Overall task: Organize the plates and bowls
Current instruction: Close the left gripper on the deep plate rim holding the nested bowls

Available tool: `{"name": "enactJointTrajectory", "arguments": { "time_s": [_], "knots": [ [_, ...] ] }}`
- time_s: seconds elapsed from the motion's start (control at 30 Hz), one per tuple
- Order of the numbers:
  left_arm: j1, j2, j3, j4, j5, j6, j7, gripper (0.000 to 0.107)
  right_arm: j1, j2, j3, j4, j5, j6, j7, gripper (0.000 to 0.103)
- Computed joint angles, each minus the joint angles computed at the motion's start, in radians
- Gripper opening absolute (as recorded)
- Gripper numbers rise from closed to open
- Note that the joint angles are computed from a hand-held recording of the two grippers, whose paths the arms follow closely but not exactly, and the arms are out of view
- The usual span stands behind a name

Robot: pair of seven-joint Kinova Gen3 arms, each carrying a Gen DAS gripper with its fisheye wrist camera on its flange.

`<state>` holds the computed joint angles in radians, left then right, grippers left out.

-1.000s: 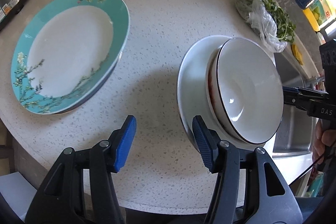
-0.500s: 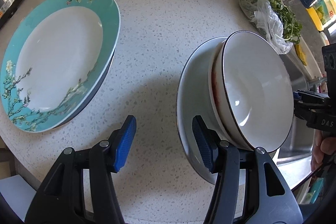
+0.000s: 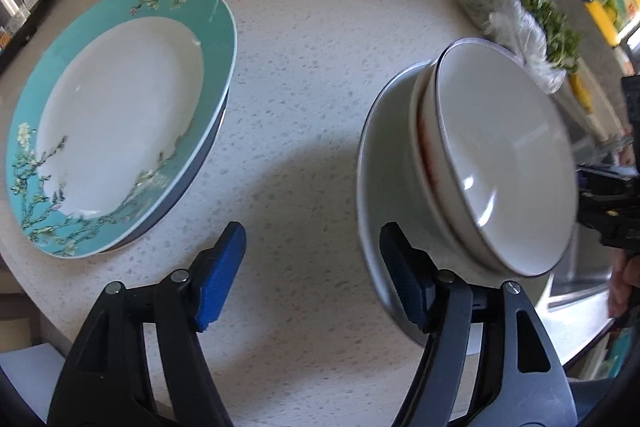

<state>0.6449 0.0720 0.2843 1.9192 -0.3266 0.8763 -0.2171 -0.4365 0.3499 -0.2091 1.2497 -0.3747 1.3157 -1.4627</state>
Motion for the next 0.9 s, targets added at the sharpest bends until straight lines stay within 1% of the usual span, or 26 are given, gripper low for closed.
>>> {"name": "enactJointTrajectory", "arguments": {
  "time_s": [0.2, 0.27, 0.4, 0.67, 0.9],
  "knots": [
    [0.009, 0.036, -0.002, -0.024, 0.013, -0.021, -0.055, 0.068, -0.015, 0.007, 0.003, 0.008, 0.009, -0.011, -0.034, 0.041],
    [0.025, 0.046, -0.006, -0.029, -0.006, -0.021, -0.043, 0.068, -0.017, 0.011, 0.002, 0.010, 0.010, -0.015, -0.041, 0.041],
    [0.024, 0.035, -0.019, -0.011, 0.006, -0.047, -0.032, 0.067, -0.015, 0.012, -0.001, 0.021, 0.007, -0.029, -0.042, 0.041],
    [0.006, 0.014, -0.025, 0.023, -0.001, -0.101, -0.011, 0.057, -0.005, 0.013, -0.008, 0.041, -0.014, -0.057, -0.031, 0.041],
    [-0.003, 0.010, -0.022, 0.032, -0.019, -0.117, 0.005, 0.056, -0.002, 0.015, -0.010, 0.054, -0.032, -0.075, -0.028, 0.041]
  ]
}}
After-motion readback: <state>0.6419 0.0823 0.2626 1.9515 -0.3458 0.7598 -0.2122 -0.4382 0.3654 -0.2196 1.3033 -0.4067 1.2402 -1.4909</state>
